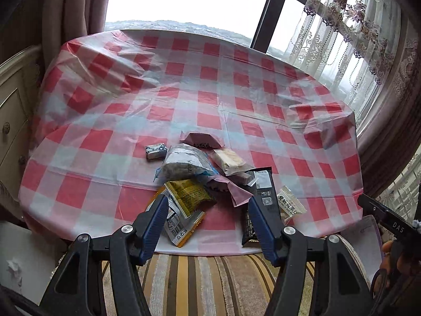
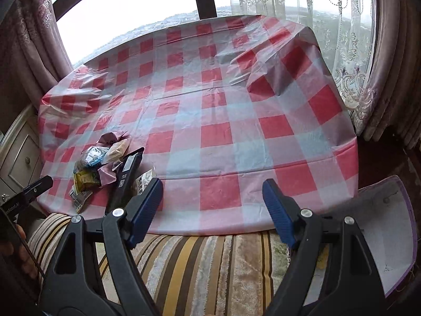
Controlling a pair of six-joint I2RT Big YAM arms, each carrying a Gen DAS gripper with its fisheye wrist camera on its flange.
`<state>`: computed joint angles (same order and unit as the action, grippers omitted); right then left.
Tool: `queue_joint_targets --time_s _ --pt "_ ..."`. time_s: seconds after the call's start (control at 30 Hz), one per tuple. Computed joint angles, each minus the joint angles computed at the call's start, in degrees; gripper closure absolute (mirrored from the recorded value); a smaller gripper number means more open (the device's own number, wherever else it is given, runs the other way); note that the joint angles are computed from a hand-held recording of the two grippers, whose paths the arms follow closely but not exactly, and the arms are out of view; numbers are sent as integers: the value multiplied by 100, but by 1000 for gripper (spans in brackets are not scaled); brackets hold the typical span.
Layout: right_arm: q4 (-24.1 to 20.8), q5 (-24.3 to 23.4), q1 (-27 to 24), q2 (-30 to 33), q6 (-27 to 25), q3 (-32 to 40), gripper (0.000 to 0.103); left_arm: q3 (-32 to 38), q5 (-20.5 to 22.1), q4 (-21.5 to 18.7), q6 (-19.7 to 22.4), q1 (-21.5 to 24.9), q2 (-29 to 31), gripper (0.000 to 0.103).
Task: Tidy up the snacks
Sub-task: 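Grasp the long black package with the right tool while the left tool grasps the clear blue-edged bag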
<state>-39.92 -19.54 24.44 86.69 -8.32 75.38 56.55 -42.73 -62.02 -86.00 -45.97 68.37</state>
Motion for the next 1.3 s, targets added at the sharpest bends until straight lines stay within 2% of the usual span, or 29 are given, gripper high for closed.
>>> queue_joint_targets --time_s 0.27,0.6,0.83,1.1,1.2,1.3 --pt "-275 153 343 279 -183 231 23 -397 352 298 87 279 -301 39" --pt "-457 217 686 575 -285 471 23 -824 1175 855 300 647 -508 39" --pt "-585 272 961 720 -496 645 23 -852 1258 1142 628 847 -491 40" --pt "-1058 242 1310 968 -927 894 26 -951 1300 1329 677 895 -554 40" --pt "-1120 423 1477 1002 -1106 917 26 -1007 1290 1402 641 893 -603 40" --pt "-1081 903 1694 1017 -1276 887 26 -1074 1265 1486 596 882 -665 40"
